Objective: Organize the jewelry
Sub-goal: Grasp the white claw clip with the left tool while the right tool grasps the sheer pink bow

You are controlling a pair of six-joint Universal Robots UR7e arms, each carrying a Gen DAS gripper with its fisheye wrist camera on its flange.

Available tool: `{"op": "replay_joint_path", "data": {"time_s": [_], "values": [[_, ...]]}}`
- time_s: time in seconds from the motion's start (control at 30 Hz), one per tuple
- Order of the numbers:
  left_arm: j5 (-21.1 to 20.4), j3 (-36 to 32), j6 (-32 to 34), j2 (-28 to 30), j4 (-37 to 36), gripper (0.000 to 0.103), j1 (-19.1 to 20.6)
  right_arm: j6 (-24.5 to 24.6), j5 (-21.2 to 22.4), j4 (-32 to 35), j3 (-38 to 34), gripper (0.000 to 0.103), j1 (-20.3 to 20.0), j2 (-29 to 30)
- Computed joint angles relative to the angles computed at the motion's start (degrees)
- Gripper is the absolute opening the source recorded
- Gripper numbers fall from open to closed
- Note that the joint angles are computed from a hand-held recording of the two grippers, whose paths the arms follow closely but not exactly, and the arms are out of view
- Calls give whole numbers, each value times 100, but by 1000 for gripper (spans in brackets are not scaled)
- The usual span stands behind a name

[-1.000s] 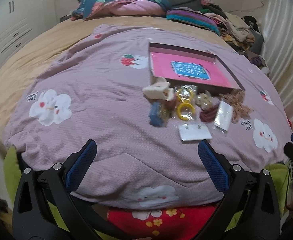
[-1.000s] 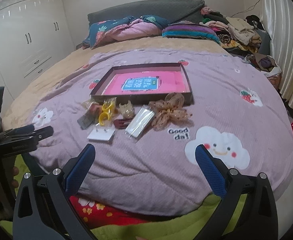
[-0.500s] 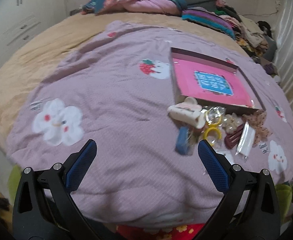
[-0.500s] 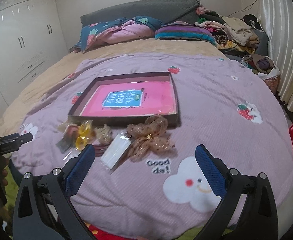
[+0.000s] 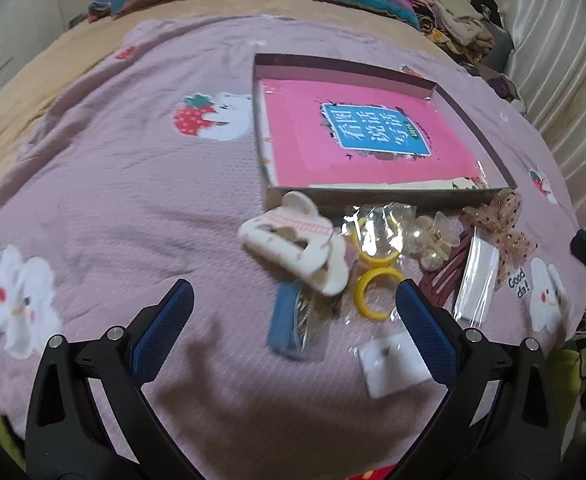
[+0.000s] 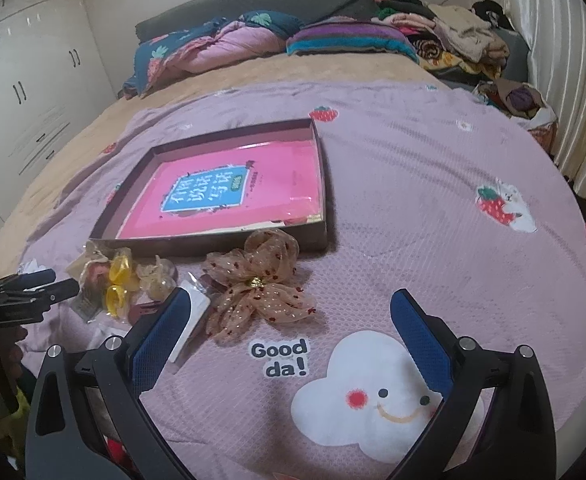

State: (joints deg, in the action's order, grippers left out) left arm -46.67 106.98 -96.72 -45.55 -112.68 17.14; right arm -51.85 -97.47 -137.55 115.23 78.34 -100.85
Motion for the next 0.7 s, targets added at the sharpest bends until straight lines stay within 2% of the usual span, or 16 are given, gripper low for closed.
{"op": "replay_joint_path", "data": {"time_s": [0.07, 0.17, 0.3, 0.37, 0.43, 0.47, 0.5, 0.53, 0.6, 0.67, 0.7], "values": [[42, 130, 226, -18, -473, 95, 88, 18, -71, -31, -11, 99, 14, 110], [104, 134, 344, 5, -621, 92, 185, 9, -177, -99, -34, 99, 40, 290], [89, 358, 588, -58, -1264, 77, 303, 1, -264, -147, -112, 99, 68, 568], [88, 482, 623, -115, -1510, 62, 345, 35, -373, -172, -182, 99, 102, 771], [114, 618, 658, -173, -1781, 57, 377, 95, -476, -138, -256, 97, 140, 956], [132, 668, 650, -202, -1843, 51, 380, 145, -513, -51, -321, 94, 155, 1048], [136, 705, 665, -230, -1879, 49, 382, 198, -533, 75, -393, 83, 160, 1132], [155, 770, 720, -267, -1982, 48, 373, 281, -538, 250, -496, 75, 161, 1242], [202, 843, 699, -328, -2013, 48, 360, 424, -511, 441, -616, 67, 157, 1383], [258, 915, 613, -412, -1964, 46, 320, 474, -253, 739, -751, 52, 91, 1441], [287, 928, 582, -439, -1919, 46, 296, 486, -100, 939, -820, 39, 61, 1457]]}}
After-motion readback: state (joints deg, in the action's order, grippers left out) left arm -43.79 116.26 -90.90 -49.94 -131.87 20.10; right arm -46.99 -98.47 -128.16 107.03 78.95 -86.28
